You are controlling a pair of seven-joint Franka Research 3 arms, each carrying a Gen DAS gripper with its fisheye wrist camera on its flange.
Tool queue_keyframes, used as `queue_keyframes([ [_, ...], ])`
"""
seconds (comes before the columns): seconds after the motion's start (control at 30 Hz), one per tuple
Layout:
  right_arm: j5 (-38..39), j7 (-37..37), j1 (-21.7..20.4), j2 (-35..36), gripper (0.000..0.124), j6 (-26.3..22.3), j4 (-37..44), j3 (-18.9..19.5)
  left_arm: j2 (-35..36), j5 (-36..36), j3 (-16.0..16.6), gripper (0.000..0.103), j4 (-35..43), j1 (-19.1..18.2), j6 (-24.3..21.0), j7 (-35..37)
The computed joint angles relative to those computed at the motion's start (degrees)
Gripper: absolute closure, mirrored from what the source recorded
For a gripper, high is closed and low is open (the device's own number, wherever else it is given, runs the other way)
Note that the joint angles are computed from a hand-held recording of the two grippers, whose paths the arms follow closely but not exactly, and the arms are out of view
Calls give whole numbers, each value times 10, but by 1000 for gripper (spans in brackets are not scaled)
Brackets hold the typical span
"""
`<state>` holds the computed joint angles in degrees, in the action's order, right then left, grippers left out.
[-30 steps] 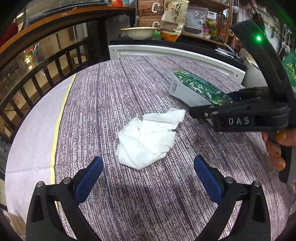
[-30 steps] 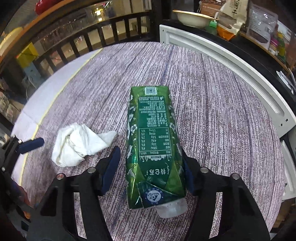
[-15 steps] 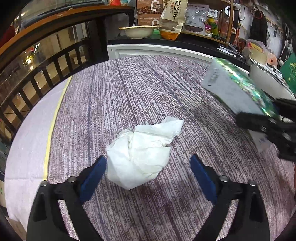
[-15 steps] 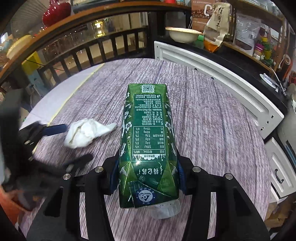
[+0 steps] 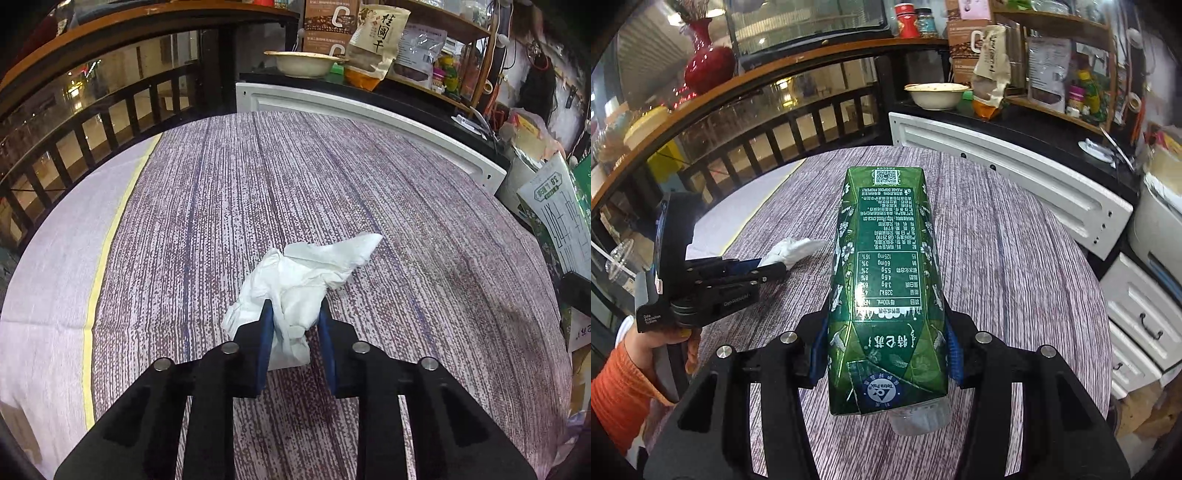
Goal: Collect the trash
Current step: 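Grasp the green carton with the right tool while the left grasps the white tissue, then carry the green carton and white tissue over the black bin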
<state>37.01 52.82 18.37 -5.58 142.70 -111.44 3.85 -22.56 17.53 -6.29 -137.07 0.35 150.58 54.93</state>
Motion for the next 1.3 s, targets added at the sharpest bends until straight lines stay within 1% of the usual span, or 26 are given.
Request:
queue_keyframes([
  [0.1, 15, -9, -2, -17, 74, 6, -21, -5, -21, 7, -9, 86, -18, -1, 12, -15],
  [0.2, 28, -22, -2, -43, 74, 22, -51, -11, -41, 3, -12, 86, -36, -12, 23, -18],
  [0.27, 38, -28, -2, -55, 74, 22, -63, -17, -56, 9, -21, 87, -47, -15, 29, -25],
  [0.57, 76, -47, -9, -111, 74, 11, -125, -44, -102, -21, -24, 86, -84, -72, 66, -26],
  [0.73, 75, -51, -18, -143, 74, 21, -165, -54, -114, -29, -37, 87, -94, -91, 78, -32],
  [0.87, 80, -52, -26, -169, 74, 26, -196, -66, -115, -28, -49, 87, -97, -106, 84, -37],
  [0.97, 80, -46, -36, -191, 74, 37, -223, -75, -115, -38, -47, 87, -100, -126, 94, -39],
  [1.03, 79, -42, -43, -198, 74, 40, -234, -82, -112, -42, -52, 87, -100, -136, 102, -42],
  [1.2, 58, -17, -73, -225, 74, 65, -273, -92, -87, -41, -66, 87, -85, -153, 127, -51],
  [1.3, 46, -2, -90, -230, 74, 73, -287, -104, -67, -44, -66, 87, -71, -170, 138, -46],
])
